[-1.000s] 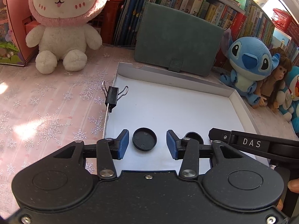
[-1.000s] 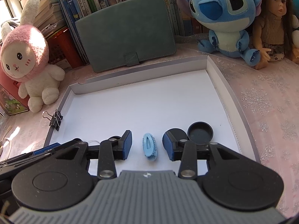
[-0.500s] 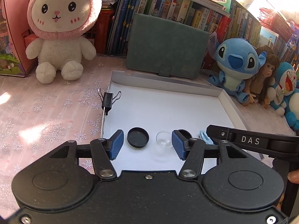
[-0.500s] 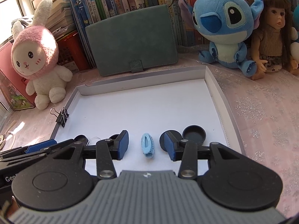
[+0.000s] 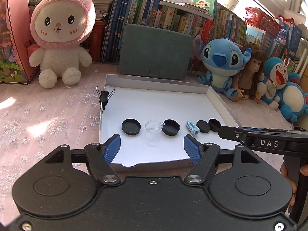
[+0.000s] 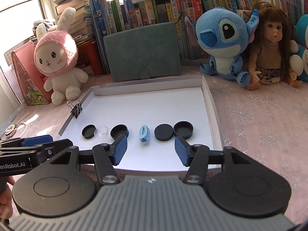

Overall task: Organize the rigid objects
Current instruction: 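Lift both tools out of the tray back over the remaining objects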

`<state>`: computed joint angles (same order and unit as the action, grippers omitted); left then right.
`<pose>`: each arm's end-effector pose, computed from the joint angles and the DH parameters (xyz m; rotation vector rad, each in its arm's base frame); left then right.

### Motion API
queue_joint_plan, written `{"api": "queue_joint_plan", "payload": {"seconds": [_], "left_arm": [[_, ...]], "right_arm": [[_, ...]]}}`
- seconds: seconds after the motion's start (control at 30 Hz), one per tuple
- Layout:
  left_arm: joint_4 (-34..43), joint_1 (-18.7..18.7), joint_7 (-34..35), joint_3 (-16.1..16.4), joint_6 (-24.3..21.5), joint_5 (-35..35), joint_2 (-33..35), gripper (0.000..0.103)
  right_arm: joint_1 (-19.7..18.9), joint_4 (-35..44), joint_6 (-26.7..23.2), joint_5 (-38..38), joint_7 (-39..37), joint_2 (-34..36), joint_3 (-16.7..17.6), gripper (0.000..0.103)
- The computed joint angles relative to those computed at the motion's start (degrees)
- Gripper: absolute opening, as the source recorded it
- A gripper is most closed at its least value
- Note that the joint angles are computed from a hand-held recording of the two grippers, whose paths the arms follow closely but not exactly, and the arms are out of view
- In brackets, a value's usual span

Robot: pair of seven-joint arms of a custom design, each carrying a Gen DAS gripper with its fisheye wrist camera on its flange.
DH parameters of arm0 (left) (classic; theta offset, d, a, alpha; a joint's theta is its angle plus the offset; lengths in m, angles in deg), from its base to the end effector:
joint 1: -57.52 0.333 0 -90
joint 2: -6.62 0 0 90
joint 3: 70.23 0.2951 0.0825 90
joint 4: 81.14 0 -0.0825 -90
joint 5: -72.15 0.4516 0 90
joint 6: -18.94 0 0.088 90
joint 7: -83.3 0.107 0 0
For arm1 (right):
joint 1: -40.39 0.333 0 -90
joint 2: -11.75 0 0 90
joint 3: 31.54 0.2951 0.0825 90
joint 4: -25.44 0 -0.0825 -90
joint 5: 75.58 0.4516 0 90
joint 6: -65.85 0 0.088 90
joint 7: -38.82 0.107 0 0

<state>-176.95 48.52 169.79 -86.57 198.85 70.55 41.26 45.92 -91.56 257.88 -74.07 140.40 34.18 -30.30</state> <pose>0.7123 -0.2972 0.3106 -1.6041 2.0202 -1.1490 0.6793 0.0770 0.2898 -1.5326 1.7253 -0.6537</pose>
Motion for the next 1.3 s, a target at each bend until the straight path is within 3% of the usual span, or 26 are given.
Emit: {"api": "queue_joint_plan", "payload": {"seconds": [0.17,0.3,0.5,0.77,0.87,1.0,1.2,1.3], "left_arm": [[-6.66,3.34,1.16,-4.03,3.66,-0.4,-3.24,0.072],[-12.6,5.63,1.55,-6.8,7.49,1.23,-5.9,0.073],[-19.89,3.86,-1.57,-5.06,13.1,4.18,-9.99,0.074],[-26.19,1.87,-6.19,-2.35,15.77,8.0,-13.46,0.074],[-28.11,3.58,-8.05,-3.49,16.24,10.85,-14.19,0.066],[-30.72,2.99,-9.23,-2.48,17.01,12.37,-15.79,0.047],[-33.27,-4.95,-4.24,4.24,18.49,6.96,-17.86,0.034],[-33.3,-5.41,-3.0,4.45,17.61,5.72,-17.76,0.03]], "right_arm": [[-2.54,-5.55,4.96,-2.68,0.2,-2.61,2.14,0.073],[-1.12,-9.65,8.97,-3.48,-0.51,-4.3,0.69,0.075],[-0.07,-15.06,13.59,-4.45,-1.5,-6.35,-0.18,0.076],[2.17,-21.29,19.1,-3.04,-5.59,-8.42,-1.09,0.08],[2.32,-22.91,20.34,-3.62,-6.49,-8.73,-0.89,0.08],[2.84,-24.4,21.13,-3.42,-7.82,-8.96,-0.75,0.08],[4.69,-25.11,21.42,-0.23,-11.96,-8.6,-0.93,0.08],[6.04,-24.78,20.99,2.48,-15.35,-8.04,-1.2,0.08]]}}
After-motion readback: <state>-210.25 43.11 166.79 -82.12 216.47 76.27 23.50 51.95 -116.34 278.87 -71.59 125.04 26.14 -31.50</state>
